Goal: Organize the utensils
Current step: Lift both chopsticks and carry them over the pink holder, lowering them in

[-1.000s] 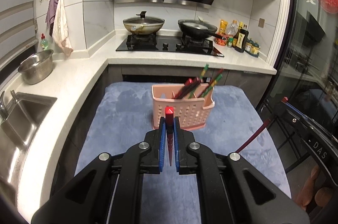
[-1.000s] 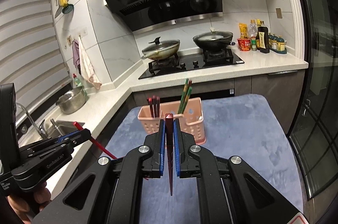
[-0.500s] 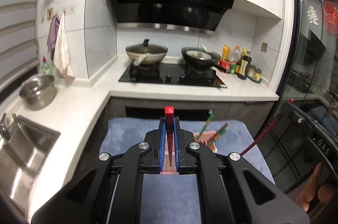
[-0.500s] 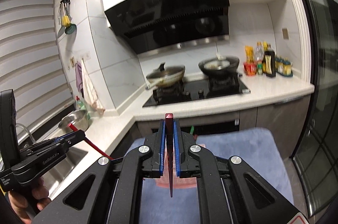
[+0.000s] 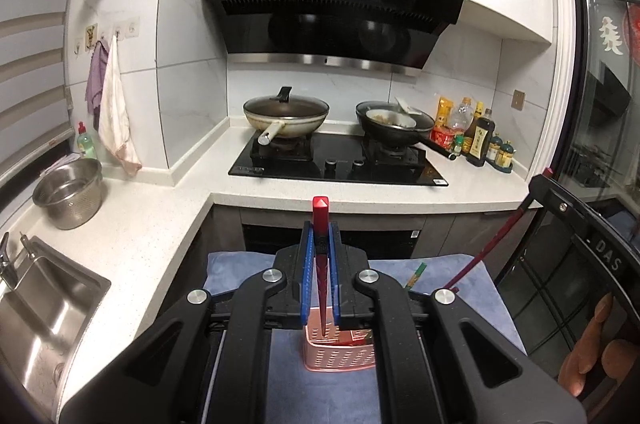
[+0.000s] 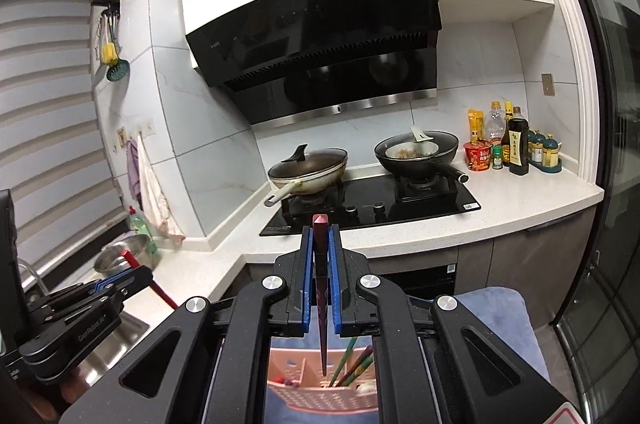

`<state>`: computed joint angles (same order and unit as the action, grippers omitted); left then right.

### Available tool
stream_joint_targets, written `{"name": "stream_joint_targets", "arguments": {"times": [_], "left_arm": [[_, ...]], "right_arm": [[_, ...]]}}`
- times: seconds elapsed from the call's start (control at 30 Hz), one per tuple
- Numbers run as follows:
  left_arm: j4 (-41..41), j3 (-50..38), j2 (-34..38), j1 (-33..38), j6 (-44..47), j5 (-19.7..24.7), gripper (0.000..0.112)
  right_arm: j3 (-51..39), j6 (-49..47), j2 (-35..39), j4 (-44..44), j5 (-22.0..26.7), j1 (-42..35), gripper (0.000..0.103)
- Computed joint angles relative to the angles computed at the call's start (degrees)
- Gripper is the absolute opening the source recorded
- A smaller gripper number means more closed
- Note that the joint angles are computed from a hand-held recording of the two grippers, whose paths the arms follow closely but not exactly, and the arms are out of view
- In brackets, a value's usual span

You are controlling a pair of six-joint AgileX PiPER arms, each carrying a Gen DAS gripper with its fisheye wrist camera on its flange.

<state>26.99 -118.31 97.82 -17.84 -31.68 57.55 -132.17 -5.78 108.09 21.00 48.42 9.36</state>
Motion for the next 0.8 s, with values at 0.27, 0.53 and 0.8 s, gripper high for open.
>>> {"name": "stream_joint_targets", "arguments": {"times": [0.27,0.53,0.8], "left_arm": [[-1.7,-0.2,3.6,2.0,0.4,-2.0,0.007],[-3.5,-0.4,5.7,3.0,1.1,-2.5,0.007],[-4.4,0.8,6.3,3.8,1.2,-3.2,0.007]], "right_arm": [[-7.0,2.2,7.6,-3.7,2.4,2.1,0.007],[-7.8,1.1,10.4,-3.7,3.3,3.4,0.007],[-10.1,2.3,13.6,-4.5,5.3,3.8,0.007]]}}
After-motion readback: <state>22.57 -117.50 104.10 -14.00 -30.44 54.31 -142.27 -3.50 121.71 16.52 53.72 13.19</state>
